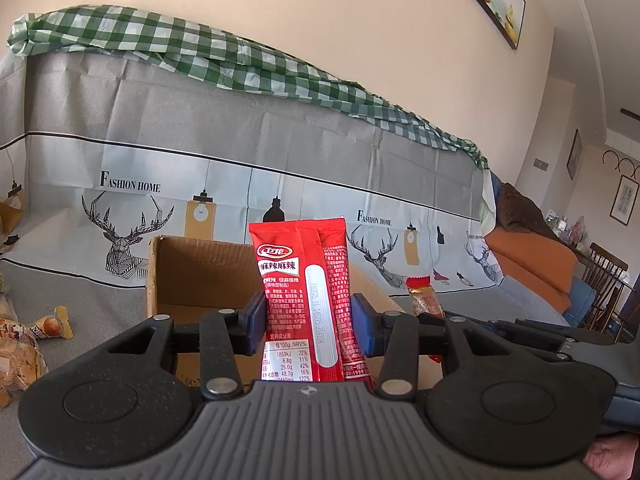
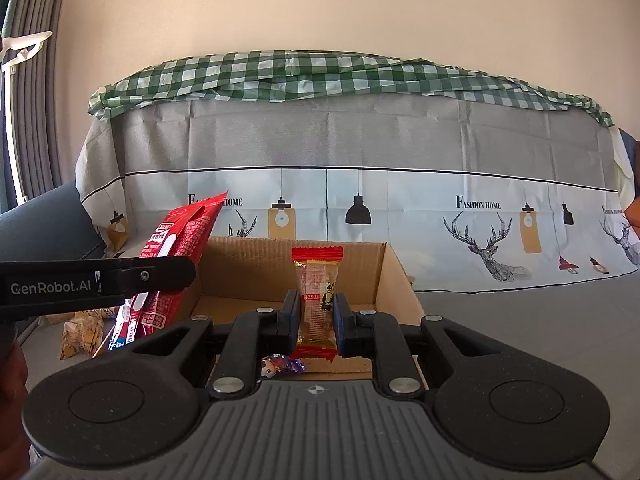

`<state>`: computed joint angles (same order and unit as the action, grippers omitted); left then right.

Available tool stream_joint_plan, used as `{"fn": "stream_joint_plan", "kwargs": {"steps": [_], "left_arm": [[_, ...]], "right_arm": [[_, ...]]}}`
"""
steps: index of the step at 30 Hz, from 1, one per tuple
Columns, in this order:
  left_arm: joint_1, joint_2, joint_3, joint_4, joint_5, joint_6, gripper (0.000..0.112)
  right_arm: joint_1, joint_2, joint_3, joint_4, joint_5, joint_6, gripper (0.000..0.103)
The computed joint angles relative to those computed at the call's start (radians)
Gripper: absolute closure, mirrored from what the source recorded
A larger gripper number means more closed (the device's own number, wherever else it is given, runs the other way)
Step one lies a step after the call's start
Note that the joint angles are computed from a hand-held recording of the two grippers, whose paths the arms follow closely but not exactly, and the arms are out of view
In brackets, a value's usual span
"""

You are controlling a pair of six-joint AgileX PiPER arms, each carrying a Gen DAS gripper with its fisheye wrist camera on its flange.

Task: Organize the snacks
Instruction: 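Open both tools over the box to drop the candy and wafer pack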

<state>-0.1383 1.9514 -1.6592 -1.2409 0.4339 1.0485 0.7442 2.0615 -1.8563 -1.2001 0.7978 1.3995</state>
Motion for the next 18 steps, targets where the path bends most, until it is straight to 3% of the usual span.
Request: {"fn": "stream_joint_plan", "kwargs": {"steps": [10, 11, 14, 18], "left_arm": [[0.010, -0.001, 0.000, 0.012, 0.015, -0.022, 0.060], [0.011, -0.001, 0.002, 0.004, 0.015, -0.015, 0.059], [0.014, -0.001, 0.000, 0.010, 0.017, -0.025, 0.058], [0.015, -0.006, 0.006, 0.004, 0.016, -0.010, 0.057]], "right_arm": [[-0.003, 0.004, -0.010, 0.012, 0.009, -0.017, 0.084], [-0.004, 0.005, -0.011, 0.014, 0.009, -0.020, 0.081], [0.000, 0.014, -0.025, 0.018, 0.026, -0.032, 0.061], [0.007, 0.027, -0.047, 0.019, 0.043, -0.043, 0.051]]}}
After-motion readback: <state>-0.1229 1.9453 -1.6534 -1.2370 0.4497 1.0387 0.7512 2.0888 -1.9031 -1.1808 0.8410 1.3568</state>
